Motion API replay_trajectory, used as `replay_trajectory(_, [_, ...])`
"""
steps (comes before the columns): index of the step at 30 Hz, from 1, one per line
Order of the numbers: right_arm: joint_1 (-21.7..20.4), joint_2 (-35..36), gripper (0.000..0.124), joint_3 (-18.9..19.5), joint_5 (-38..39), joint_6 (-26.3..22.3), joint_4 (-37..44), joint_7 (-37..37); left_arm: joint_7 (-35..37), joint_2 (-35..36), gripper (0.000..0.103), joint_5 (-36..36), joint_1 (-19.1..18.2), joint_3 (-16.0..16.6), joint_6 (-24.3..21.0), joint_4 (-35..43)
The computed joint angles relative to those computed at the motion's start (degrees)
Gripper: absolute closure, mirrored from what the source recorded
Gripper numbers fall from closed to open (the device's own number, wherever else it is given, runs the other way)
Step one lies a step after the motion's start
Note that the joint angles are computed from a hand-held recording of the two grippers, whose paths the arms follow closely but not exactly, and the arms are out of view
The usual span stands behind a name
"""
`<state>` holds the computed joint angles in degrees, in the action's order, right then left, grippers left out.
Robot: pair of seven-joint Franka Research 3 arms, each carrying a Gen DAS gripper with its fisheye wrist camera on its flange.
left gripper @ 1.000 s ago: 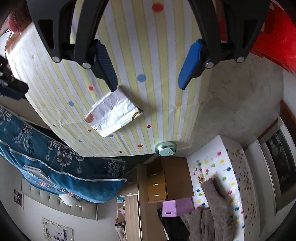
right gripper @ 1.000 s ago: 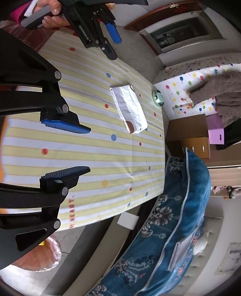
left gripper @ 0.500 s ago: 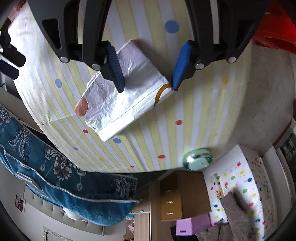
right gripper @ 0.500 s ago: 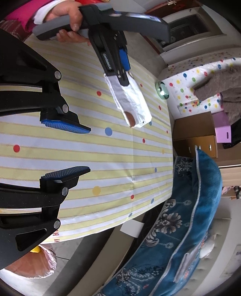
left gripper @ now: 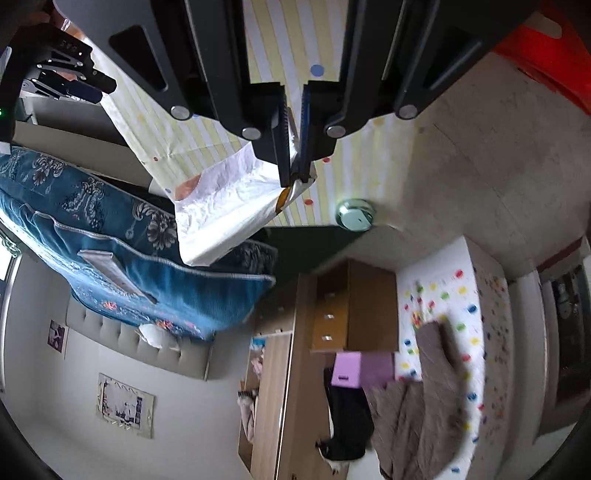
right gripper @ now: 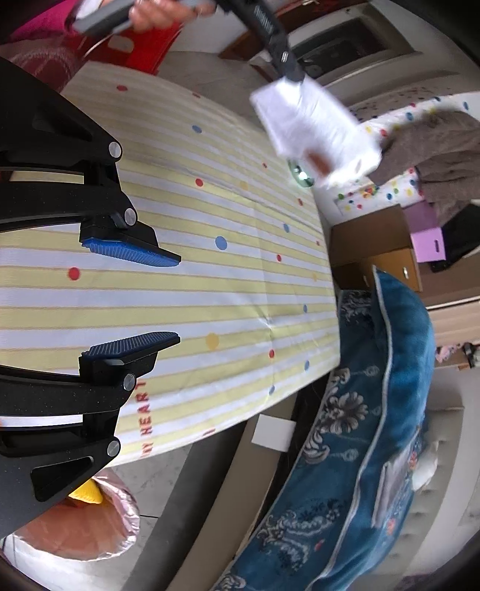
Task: Collect trash
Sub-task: 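Carry the white paper bag over the wastebasket with the left tool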
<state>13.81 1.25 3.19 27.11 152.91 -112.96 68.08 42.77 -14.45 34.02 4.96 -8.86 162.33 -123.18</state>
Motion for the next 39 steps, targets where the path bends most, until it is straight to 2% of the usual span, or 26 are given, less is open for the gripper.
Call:
replay_trajectory(4, [-0.2,-2.4,0.086,-0.3,1.7,-0.6,-2.5,-1.2,-2.2,-2.9,0.1,4.0,-0.1,-2.8,-3.5,-2.6])
replay_trajectory(10, [-0.5,-6.2,0.086,-1.0,0.7,-4.0,-4.9,-1.0,-0.5,-4.8,0.1,2.2,-3.8,-3.3,-5.1,-7.1])
replay_trajectory(15, [-0.8,-9.1,0.086,-1.8,1.4,-4.7,-7.4,-1.6,-0.3,-6.7,0.1,3.4,-5.8,-5.0,-5.8,-9.8])
replay_trajectory(18, [-0.5,-11.1,0.086,-1.7,2.2,-2.8,-10.5,-1.6,1.3,-6.7,0.1,2.0,-7.8,-5.2,-6.1,-10.2])
replay_trajectory(26, [-1.4,-15.8,0.085,-2.9,2.4,0.2,-15.5,-0.9,3.0,-5.2,0.1,0.6,-10.3,-6.1,-5.5,-8.7])
replay_trajectory(32, [-3.6,-19.5,0.083,-4.0,0.2,1.7,-19.2,1.9,4.8,-0.6,0.1,-0.9,-13.0,-6.8,-5.6,-4.8])
replay_trajectory(39, [-9.0,-24.1,0.082,-5.0,-4.6,2.5,-23.2,6.9,6.9,6.9,0.1,0.6,-16.6,-8.0,-4.6,2.7])
